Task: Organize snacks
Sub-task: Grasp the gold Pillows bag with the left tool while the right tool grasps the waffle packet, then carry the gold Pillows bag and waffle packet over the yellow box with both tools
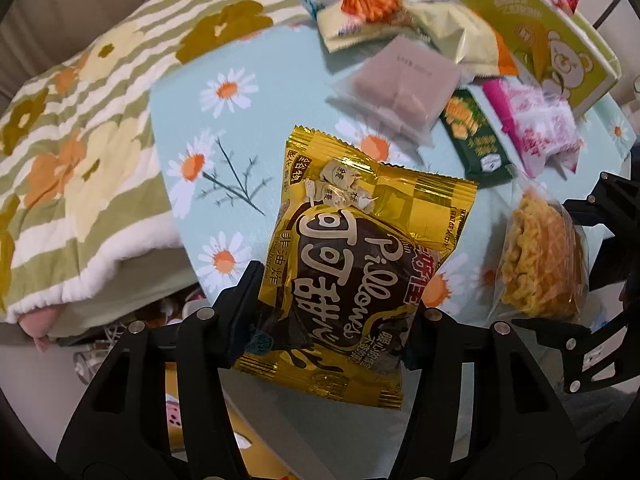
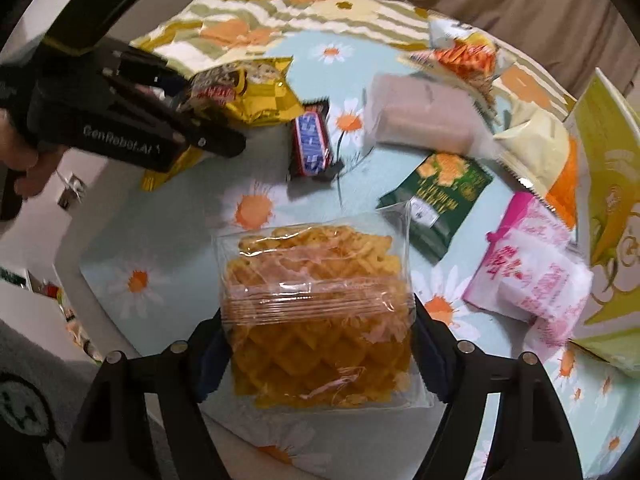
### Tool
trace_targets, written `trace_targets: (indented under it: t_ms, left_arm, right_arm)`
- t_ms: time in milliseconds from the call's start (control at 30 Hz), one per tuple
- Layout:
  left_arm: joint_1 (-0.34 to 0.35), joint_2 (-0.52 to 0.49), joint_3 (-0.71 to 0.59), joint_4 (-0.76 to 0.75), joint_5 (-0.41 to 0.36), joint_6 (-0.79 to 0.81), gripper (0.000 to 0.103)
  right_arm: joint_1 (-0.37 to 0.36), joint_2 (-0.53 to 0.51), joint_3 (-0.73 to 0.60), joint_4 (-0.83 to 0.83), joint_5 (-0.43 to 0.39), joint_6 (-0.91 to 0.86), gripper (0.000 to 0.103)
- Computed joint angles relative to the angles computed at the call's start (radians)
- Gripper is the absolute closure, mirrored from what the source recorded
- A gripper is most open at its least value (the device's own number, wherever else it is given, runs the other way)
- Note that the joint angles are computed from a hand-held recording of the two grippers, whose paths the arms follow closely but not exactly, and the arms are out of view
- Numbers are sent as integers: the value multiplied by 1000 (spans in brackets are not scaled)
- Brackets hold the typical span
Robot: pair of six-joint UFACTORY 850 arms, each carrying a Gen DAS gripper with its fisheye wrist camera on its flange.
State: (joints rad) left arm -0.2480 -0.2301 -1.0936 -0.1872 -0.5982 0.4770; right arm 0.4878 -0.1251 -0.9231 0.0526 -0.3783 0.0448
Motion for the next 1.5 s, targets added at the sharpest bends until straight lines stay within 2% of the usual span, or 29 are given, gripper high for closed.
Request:
trace_targets:
  t_ms: [167,267,400,600,800,1000,1167,1333,1500]
  left_arm:
    - [-5,57,-19,-18,-11,-8,51]
    - [-11,79,-48,-19,-34,-43,51]
    - [-14,96,-93,-64,-51,-65,51]
    - [-63,106,-170,-71,-45,-132,51]
    - [-153,64,-282,-13,-41,-273,51]
    - [-270,-45,-436,81,-29,-496,51]
    - [-357,-195,-629,153,-48,-680,51]
    - [-407,-378,-870,173,-131,-795,51]
    - [-434,-553,-1104,201,-245,-840,51]
  right_arm:
    - [-8,69,-3,-79,-3,106,29]
    - [-40,138,0,-78,-12,157,29]
    - [-64,213,-13,-181,-45,285,29]
    - [-98,296,-29,-274,-101,355,29]
    - [-215,341,-53,-124,-103,150,29]
    - [-413,332,-91,175,-121,-244,29]
    - [-576,280,-145,363,-160,-535,29]
    - [-686,215,-199,447,-188,-671,29]
    - [-750,128,-262,517,-218,-740,29]
